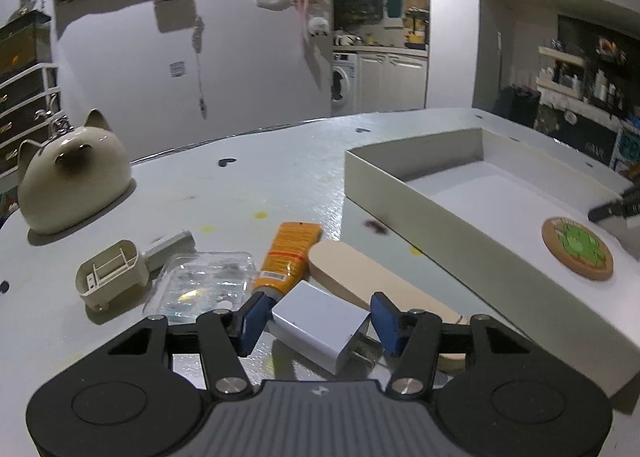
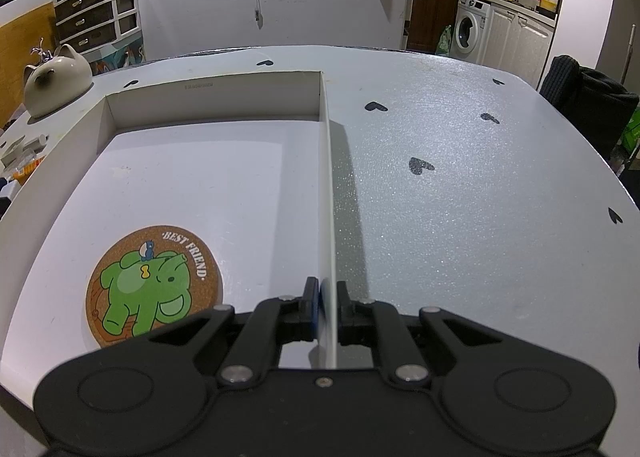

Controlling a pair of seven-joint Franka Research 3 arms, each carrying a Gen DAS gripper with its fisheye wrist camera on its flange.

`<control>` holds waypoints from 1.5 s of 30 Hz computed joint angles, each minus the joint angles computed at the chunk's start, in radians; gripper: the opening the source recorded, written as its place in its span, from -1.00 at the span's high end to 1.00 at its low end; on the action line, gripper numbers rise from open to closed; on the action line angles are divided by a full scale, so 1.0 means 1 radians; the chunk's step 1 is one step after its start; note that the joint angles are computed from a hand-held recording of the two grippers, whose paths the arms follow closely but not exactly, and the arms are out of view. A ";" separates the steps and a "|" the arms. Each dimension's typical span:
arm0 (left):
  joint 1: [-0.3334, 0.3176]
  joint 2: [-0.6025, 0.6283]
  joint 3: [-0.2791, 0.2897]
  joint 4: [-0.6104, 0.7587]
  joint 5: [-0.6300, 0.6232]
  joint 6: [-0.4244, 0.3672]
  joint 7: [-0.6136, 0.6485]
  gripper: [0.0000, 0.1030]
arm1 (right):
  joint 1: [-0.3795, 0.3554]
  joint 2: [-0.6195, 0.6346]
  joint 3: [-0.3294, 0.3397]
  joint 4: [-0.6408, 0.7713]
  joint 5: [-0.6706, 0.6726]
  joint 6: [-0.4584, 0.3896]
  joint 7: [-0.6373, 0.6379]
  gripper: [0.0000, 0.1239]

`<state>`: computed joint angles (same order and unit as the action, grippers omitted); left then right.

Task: Organize rigid objects
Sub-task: 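Carry the charger into the tray beside the coaster and release it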

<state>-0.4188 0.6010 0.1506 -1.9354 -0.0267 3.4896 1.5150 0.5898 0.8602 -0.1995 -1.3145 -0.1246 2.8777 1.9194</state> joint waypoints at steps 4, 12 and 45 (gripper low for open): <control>-0.005 0.000 0.005 0.000 -0.024 0.013 -0.008 -0.10 | 0.001 -0.002 -0.002 -0.003 0.001 0.002 0.001 0.85; 0.160 -0.027 -0.170 -0.002 0.105 0.030 -0.094 -0.10 | 0.001 -0.004 -0.001 -0.009 0.002 0.009 0.006 0.85; 0.398 0.172 -0.659 0.244 0.489 -0.268 0.018 -0.11 | -0.003 0.001 0.003 -0.006 0.023 0.017 -0.019 0.86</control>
